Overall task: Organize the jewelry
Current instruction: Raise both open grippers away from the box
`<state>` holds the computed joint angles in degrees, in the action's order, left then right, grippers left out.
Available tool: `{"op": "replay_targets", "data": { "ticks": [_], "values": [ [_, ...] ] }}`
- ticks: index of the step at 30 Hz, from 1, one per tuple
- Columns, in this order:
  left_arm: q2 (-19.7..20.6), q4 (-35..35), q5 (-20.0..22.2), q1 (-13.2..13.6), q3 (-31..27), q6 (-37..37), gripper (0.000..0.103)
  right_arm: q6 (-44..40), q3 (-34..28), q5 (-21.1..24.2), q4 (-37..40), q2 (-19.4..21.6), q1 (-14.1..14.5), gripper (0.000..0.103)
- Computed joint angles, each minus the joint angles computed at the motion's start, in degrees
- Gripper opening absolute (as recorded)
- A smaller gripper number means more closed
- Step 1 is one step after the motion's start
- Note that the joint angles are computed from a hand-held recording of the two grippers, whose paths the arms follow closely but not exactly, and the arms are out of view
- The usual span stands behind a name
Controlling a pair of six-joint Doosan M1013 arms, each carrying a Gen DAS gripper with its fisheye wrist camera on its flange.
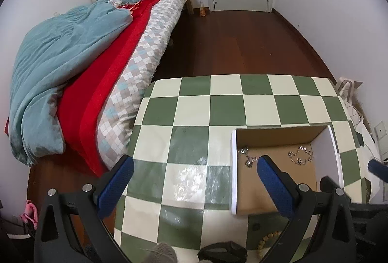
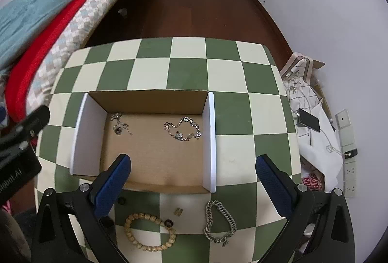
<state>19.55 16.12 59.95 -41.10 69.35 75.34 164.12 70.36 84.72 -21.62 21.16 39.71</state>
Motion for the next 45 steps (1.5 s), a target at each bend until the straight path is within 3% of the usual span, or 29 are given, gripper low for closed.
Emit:
{"op": "replay_targets", "data": {
  "ticks": [11,27,37,43,45],
  "values": [
    [-4.97,0.63,-3.27,-0.33,4.41,-1.27,0.103,3.24,-0.29,1.98,-5.41,-1.69,3.18,0.103],
    [-12.58,-0.63,-8.46,-0.35,8.7,-1.28,0.103,8.16,-5.05,8.94,-16.49,-2.82,10.23,0.103],
    [-15.5,-0.21,-8.87,-0.54,10.73,-1.76,0.103,9.49,-8.16,11.91,-21.0,-2.92,13.76,0.103],
    [-15.73,2.91,-6.65,-0.41,12.56,-3.62,0.103,15.48,-4.74,11.1,-18.75,-4.9,15.01,0.103],
    [-15.35,5.43,-5.55,-0.49,13.57,-4.79,0.103,19.15,-1.41,9.02,-16.15,-6.47,14.87,0.095]
  ]
}}
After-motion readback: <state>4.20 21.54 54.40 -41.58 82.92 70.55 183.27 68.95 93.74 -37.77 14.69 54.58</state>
